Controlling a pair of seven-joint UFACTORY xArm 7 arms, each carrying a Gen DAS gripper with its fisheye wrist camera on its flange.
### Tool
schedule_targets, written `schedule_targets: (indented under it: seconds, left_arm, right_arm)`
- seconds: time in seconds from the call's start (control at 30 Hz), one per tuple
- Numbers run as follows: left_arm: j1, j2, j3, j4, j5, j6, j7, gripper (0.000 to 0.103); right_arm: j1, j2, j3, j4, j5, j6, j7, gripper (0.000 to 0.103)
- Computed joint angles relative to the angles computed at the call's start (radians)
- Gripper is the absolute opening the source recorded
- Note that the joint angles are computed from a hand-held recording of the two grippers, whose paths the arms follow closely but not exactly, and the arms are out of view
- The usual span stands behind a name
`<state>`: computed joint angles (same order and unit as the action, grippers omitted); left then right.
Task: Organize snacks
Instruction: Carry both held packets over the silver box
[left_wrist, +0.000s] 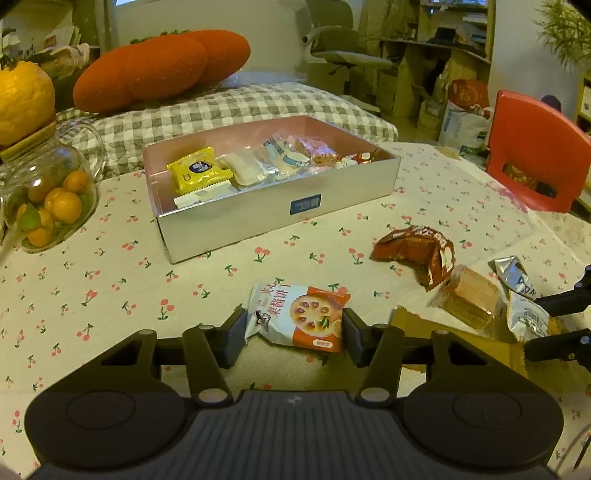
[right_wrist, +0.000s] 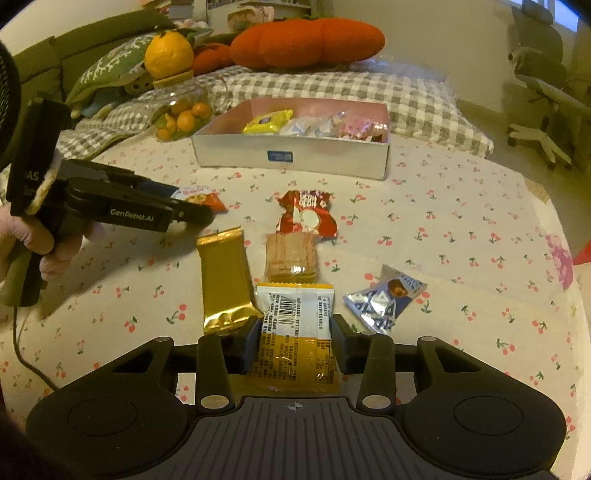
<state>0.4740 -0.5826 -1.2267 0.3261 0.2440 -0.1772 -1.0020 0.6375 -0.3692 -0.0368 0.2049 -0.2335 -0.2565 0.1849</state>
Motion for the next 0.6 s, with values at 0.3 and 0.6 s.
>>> schedule_targets:
  seconds: [0.3, 0.6]
  left_arm:
    - [-0.036, -0.016, 0.03, 0.001, -0.005, 0.002, -0.008, 0.049]
    - [-0.068, -0.014, 0.069, 0.01, -0.011, 0.013, -0.01, 0.049]
  right_arm:
    - [0.002, -0.016, -0.005, 0.01, 0.004, 0.0, 0.011, 0.039]
    - [0.009, -0.007, -0.002, 0.062, 0.034, 0.019, 0.024, 0.039]
